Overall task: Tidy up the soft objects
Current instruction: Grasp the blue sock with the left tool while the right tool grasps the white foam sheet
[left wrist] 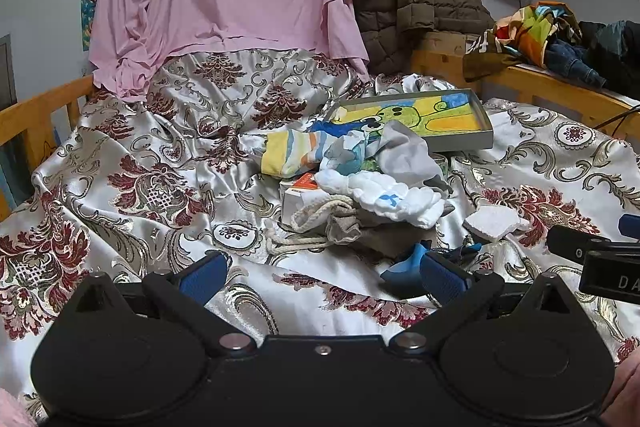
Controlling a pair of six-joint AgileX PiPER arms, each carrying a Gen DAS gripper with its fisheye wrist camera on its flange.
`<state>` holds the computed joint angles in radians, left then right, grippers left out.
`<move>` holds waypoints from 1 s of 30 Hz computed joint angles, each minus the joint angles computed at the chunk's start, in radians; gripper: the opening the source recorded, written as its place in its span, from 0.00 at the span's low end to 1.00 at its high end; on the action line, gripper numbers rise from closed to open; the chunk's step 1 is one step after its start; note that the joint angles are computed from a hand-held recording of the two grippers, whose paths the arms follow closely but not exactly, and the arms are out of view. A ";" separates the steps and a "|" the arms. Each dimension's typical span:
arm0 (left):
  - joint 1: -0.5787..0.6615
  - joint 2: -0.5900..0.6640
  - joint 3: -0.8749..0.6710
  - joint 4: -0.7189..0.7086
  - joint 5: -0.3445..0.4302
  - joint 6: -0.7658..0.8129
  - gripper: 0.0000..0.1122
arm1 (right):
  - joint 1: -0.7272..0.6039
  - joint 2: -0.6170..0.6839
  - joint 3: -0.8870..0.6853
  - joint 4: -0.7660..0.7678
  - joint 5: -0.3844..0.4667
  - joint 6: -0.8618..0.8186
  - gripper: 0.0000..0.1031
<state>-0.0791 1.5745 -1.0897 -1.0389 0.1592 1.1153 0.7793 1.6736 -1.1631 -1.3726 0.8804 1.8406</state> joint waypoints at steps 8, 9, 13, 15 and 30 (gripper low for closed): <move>-0.016 0.028 -0.016 -0.003 -0.020 0.000 0.91 | -0.015 -0.001 -0.005 0.018 -0.016 -0.008 1.00; -0.012 0.043 -0.030 0.031 -0.008 -0.036 0.91 | -0.024 0.002 -0.014 0.038 -0.023 -0.024 1.00; 0.016 0.122 -0.130 0.118 0.096 -0.148 0.91 | -0.116 0.015 -0.059 0.172 -0.130 -0.147 1.00; 0.030 0.169 -0.204 0.141 0.162 -0.176 0.91 | -0.166 0.009 -0.059 0.230 -0.210 -0.220 1.00; -0.034 0.532 -0.727 0.379 0.520 -0.273 0.89 | -0.491 0.202 -0.297 0.796 -0.455 -1.059 1.00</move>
